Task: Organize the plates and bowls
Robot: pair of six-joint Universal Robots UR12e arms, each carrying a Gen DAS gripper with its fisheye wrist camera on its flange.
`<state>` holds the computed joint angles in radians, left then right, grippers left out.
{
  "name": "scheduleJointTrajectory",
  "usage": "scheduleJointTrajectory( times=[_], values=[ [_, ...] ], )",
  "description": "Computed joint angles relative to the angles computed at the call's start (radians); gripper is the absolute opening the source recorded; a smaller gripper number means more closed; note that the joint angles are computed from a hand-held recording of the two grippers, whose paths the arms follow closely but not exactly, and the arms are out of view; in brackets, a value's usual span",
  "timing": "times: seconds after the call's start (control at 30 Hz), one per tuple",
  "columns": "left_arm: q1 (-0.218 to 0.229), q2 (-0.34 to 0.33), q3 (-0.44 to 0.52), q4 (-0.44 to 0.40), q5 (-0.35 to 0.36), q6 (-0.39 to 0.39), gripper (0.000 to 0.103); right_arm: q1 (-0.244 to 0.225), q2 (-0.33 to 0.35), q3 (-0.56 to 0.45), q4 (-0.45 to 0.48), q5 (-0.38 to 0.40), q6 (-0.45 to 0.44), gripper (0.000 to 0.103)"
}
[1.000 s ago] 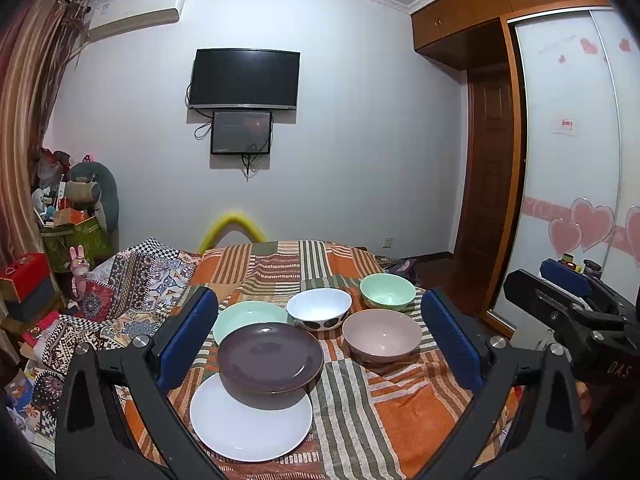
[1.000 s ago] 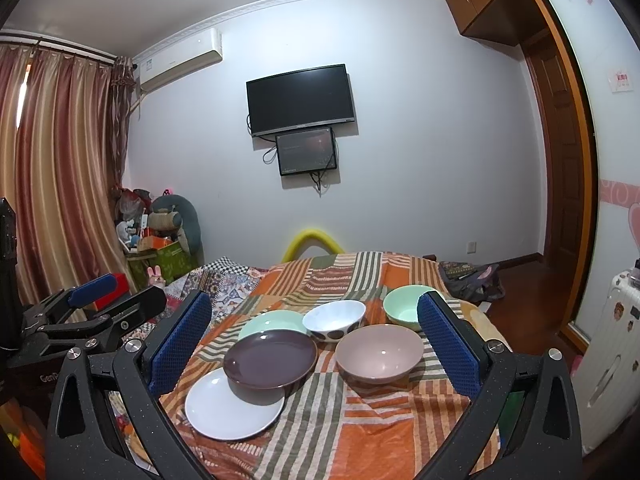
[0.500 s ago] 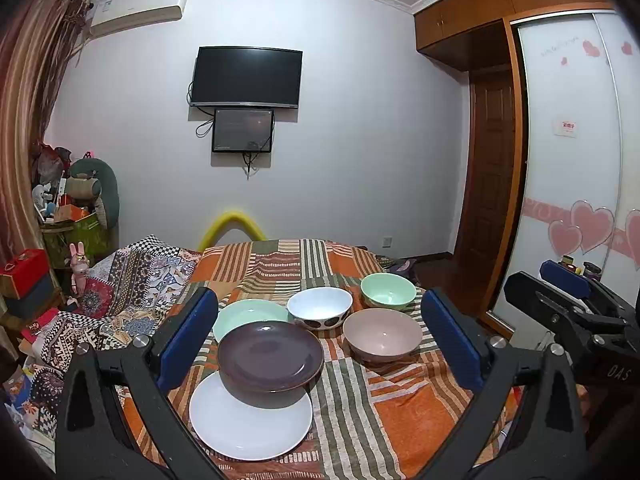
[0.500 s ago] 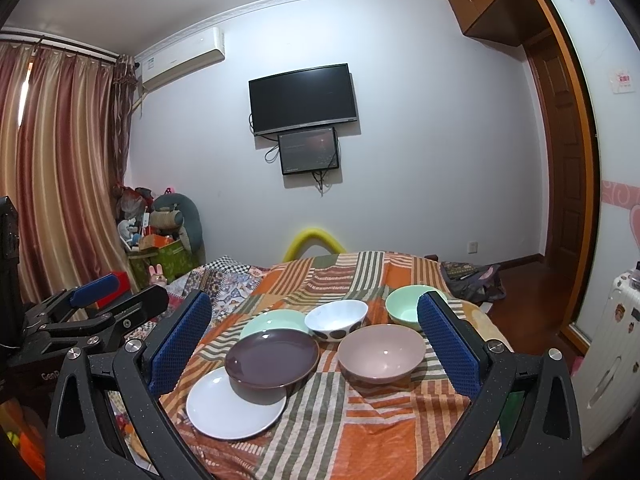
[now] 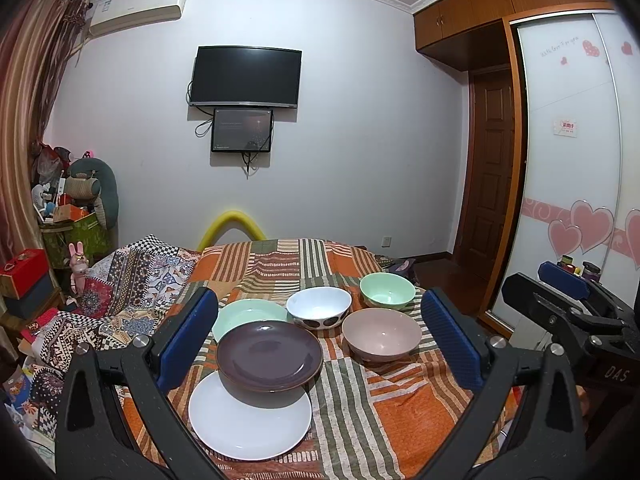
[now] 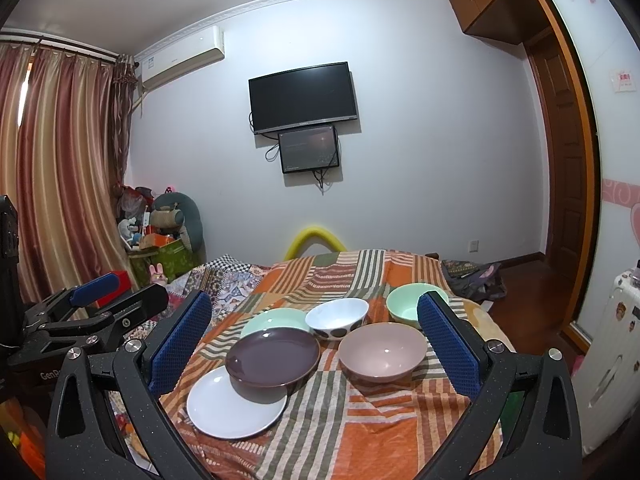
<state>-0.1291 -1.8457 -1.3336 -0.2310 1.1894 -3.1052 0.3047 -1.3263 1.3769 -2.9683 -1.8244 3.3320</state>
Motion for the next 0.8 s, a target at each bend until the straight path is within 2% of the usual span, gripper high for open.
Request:
scheduleJointTrajectory(
  times=[0.53,0.8],
  values=[
    [0.001,-0.003,0.002,-0.005,-0.008,-0.001,0.103,-0.003,0.0,-0.003,0.013,0.008,0.006,0.103],
    [0.001,-0.014,0.016,-0.037,-0.01,0.024,0.103,-0.005,0.006,-0.011,0.031,0.016,0.012,0.103]
  ],
)
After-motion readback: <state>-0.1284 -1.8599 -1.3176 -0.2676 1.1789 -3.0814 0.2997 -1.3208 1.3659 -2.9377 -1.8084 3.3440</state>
